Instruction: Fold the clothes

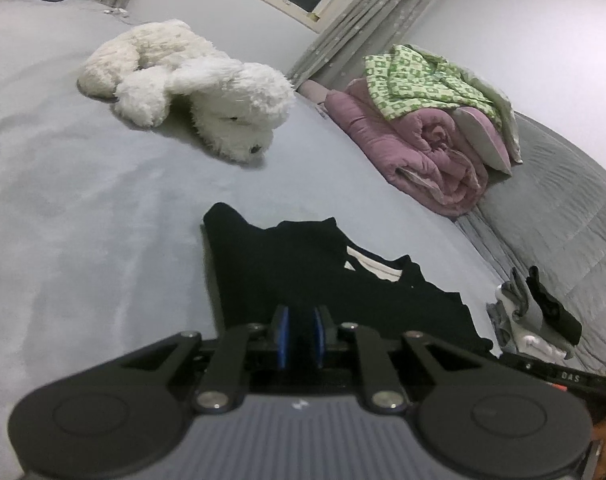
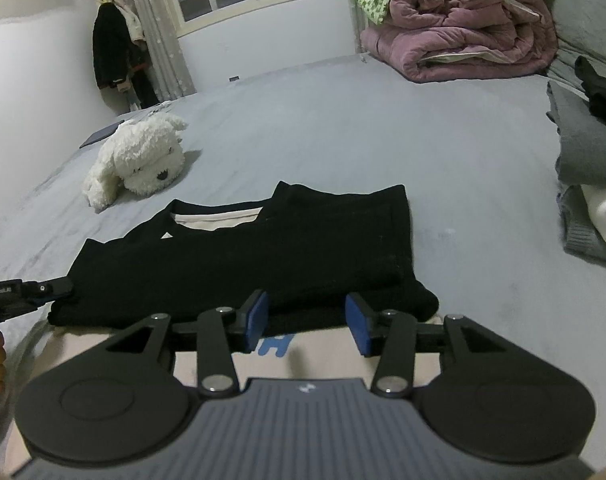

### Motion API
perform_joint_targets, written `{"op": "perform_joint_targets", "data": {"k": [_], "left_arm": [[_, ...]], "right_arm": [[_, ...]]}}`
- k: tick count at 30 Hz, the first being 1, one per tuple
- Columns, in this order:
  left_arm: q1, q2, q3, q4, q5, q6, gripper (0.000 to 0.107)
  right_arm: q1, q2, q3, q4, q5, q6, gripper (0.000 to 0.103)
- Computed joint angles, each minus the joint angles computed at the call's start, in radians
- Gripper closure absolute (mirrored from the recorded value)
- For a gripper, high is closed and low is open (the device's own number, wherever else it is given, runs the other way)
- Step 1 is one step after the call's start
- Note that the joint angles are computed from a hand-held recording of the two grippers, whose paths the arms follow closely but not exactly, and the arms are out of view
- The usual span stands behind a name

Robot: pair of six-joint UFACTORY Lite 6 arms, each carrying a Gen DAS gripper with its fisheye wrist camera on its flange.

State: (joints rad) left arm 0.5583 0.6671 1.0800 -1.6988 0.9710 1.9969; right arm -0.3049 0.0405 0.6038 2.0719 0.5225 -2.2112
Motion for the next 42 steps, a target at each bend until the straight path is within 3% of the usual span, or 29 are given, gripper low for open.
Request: {"op": "perform_joint_targets", "data": {"k": [3,9,16,25,31,38,42], "left_arm": [[0.005,-0.010,0.000,0.007,-0.005,-0.029,0.084],[0.016,-0.033,0.006,0.050,-0.021,-0.114,0.083],[0.016,-0.141,-0.085,0.103,-0.105,-0.131,0.083],[0.171,-0.274,-0.249,0.357,-0.114,-0.135,0.083],[0.378,-0.185,-0.311,0.499,0.052,-0.018,0.083],[0.517,-0.025,-0.167,0.767,0.221,-0.147,0.083],[0.584,0.039,-0.146,0.876,0.277,-0.139,0.084]], "right_arm": [[-0.023,-0.024,-0.010,-0.085,0.001,0.082,0.050],[-0.076,-0.055,-0.033,-0.186,-0.007,0.166,0.048],[-0.203,-0.111,-0.030,-0.488,0.024,0.397,0.048],[-0.437,-0.126,-0.061,-0.752,0.106,0.462,0.048],[-0.611,0.003,0.027,-0.906,0.289,0.490,0.048],[-0.781,0.272,0.274,-1.125,0.578,0.650,0.048],[-0.819,0.370,0.371,-1.201,0.683,0.723,0.048]]}}
